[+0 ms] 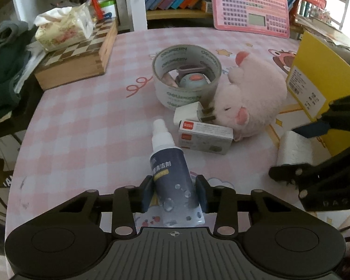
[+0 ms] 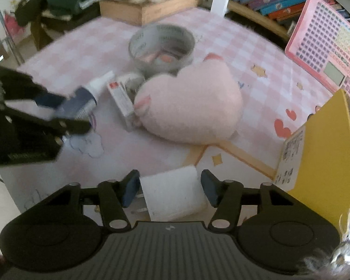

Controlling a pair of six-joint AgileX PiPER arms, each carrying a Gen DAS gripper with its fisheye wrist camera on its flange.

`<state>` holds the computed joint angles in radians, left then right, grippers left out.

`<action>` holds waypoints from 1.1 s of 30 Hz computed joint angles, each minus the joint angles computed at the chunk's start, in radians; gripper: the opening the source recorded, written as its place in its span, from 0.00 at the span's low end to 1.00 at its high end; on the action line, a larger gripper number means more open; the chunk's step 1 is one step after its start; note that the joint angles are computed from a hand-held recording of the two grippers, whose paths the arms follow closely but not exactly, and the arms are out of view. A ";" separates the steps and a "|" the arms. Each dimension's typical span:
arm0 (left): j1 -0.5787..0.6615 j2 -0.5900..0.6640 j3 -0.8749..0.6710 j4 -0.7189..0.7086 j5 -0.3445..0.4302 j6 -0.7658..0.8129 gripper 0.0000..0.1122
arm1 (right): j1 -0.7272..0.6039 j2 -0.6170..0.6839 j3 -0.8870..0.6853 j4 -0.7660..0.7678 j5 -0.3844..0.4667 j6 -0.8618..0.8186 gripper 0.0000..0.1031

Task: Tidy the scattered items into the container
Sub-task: 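Grasp the spray bottle with the left tool while the right tool grasps the white charger, then lift both held items and carry them over the yellow box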

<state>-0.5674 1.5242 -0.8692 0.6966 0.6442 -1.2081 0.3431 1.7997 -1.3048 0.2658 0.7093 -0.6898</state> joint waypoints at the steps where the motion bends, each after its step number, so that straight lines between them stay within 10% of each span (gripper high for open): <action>1: -0.003 0.004 -0.003 0.007 0.003 -0.007 0.34 | -0.005 0.005 -0.008 0.004 0.009 0.007 0.59; 22: -0.039 -0.158 0.111 0.183 -0.048 -0.232 0.29 | -0.034 -0.087 0.044 0.207 -0.018 -0.080 0.49; 33: -0.187 -0.303 0.135 0.302 0.049 -0.338 0.29 | -0.017 -0.258 0.167 0.241 -0.078 -0.047 0.49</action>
